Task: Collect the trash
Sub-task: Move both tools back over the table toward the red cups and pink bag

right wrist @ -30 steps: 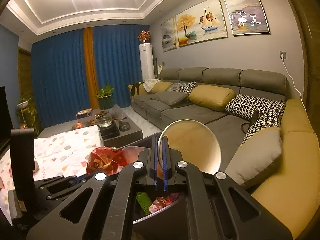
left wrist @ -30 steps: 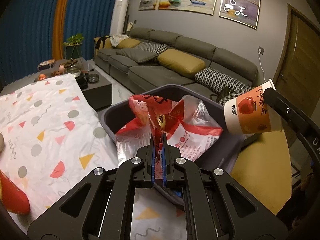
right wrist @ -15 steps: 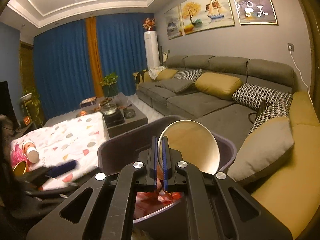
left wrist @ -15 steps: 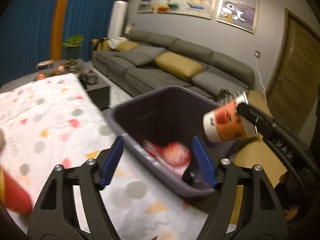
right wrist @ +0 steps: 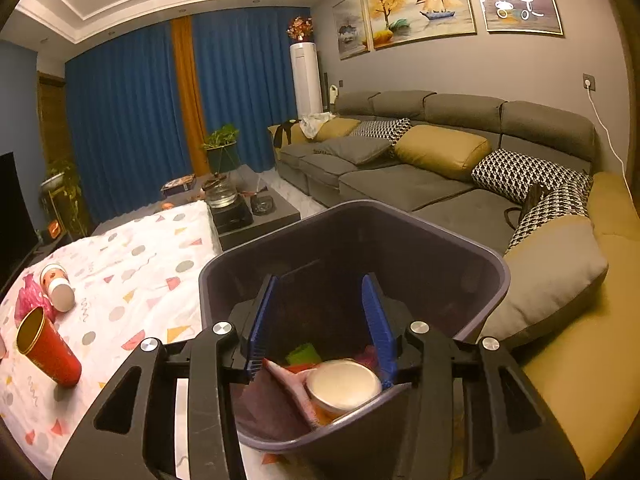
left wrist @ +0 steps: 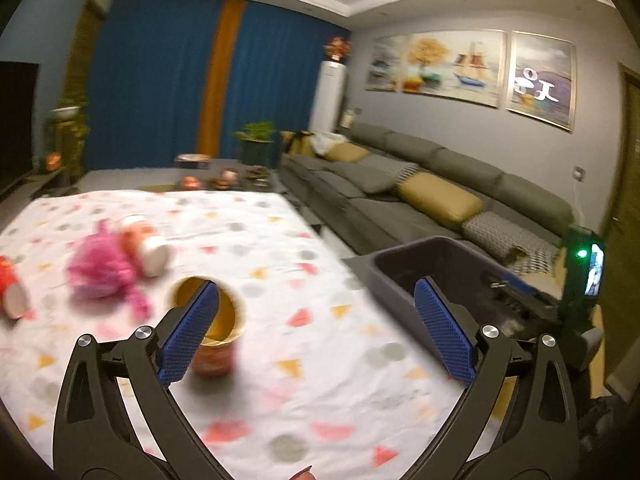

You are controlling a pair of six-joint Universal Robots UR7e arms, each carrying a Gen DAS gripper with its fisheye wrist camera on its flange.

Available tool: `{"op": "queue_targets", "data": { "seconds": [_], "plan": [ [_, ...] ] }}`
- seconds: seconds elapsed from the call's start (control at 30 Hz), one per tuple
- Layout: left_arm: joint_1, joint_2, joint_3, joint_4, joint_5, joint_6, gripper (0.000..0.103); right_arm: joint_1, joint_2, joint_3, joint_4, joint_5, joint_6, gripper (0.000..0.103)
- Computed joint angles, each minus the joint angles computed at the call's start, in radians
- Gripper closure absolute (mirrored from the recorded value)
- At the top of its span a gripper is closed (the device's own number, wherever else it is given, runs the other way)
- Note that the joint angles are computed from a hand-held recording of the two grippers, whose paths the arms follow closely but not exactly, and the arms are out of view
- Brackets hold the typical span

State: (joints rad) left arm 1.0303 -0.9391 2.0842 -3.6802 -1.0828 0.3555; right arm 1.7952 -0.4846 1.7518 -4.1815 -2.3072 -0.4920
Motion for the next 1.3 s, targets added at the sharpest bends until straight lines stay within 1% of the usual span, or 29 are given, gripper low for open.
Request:
{"op": "queue_targets", "data": {
  "seconds": [0.07, 0.13, 0.17, 0.23, 0.27, 0.33, 0.4, 0.43, 0.57, 0.67, 0.7, 0.77, 0.97, 1.07, 1.17, 1.2, 1.3],
  "plan": [
    [0.007, -0.023, 0.034, -0.052, 0.043, 0.024, 0.006, 0.01, 0.0, 0.009, -0.004, -0.003, 0.014, 0.052],
    [0.012, -0.04, 0.058, -0.097, 0.094, 0.046, 0.006, 0.028, 0.01, 0.016, -0.035, -0.009, 0.005, 0.044],
    [0.018, -0.05, 0.066, -0.11, 0.112, 0.051, 0.006, 0.037, 0.015, 0.016, -0.048, -0.016, -0.001, 0.042],
    [0.038, -0.082, 0.081, -0.106, 0.141, 0.036, 0.006, 0.061, 0.028, 0.024, -0.073, -0.013, -0.007, 0.034],
    [0.047, -0.099, 0.087, -0.104, 0.163, 0.023, 0.006, 0.072, 0.034, 0.026, -0.084, -0.013, -0.01, 0.033],
    [0.064, -0.129, 0.099, -0.105, 0.179, 0.014, 0.006, 0.096, 0.054, 0.02, -0.102, -0.017, -0.018, 0.025],
    [0.073, -0.15, 0.106, -0.118, 0.207, 0.019, 0.006, 0.121, 0.072, 0.018, -0.107, -0.004, -0.016, 0.023],
    [0.079, -0.162, 0.111, -0.126, 0.219, 0.023, 0.006, 0.139, 0.088, 0.009, -0.111, -0.009, -0.018, 0.02],
    [0.104, -0.216, 0.125, -0.132, 0.267, 0.026, 0.006, 0.18, 0.128, -0.011, -0.097, 0.021, -0.01, 0.017],
    [0.129, -0.251, 0.127, -0.147, 0.298, 0.041, 0.006, 0.204, 0.16, -0.038, -0.057, 0.031, 0.017, 0.016],
    [0.138, -0.266, 0.13, -0.147, 0.298, 0.043, 0.006, 0.212, 0.174, -0.053, -0.037, 0.033, 0.025, 0.016],
    [0.159, -0.291, 0.128, -0.144, 0.311, 0.045, 0.006, 0.224, 0.193, -0.077, -0.011, 0.034, 0.025, 0.016],
    [0.214, -0.344, 0.12, -0.126, 0.304, 0.05, 0.006, 0.257, 0.244, -0.147, 0.072, 0.043, 0.037, 0.016],
    [0.257, -0.378, 0.106, -0.057, 0.25, 0.023, 0.006, 0.273, 0.266, -0.175, 0.103, 0.052, 0.044, 0.016],
    [0.308, -0.405, 0.077, 0.04, 0.171, 0.003, 0.006, 0.287, 0.282, -0.206, 0.136, 0.057, 0.051, 0.016],
    [0.325, -0.406, 0.059, 0.077, 0.159, 0.001, 0.006, 0.291, 0.289, -0.217, 0.147, 0.059, 0.053, 0.016],
    [0.364, -0.397, 0.014, 0.134, 0.12, 0.038, 0.006, 0.301, 0.307, -0.249, 0.179, 0.064, 0.056, 0.015]
  ]
}}
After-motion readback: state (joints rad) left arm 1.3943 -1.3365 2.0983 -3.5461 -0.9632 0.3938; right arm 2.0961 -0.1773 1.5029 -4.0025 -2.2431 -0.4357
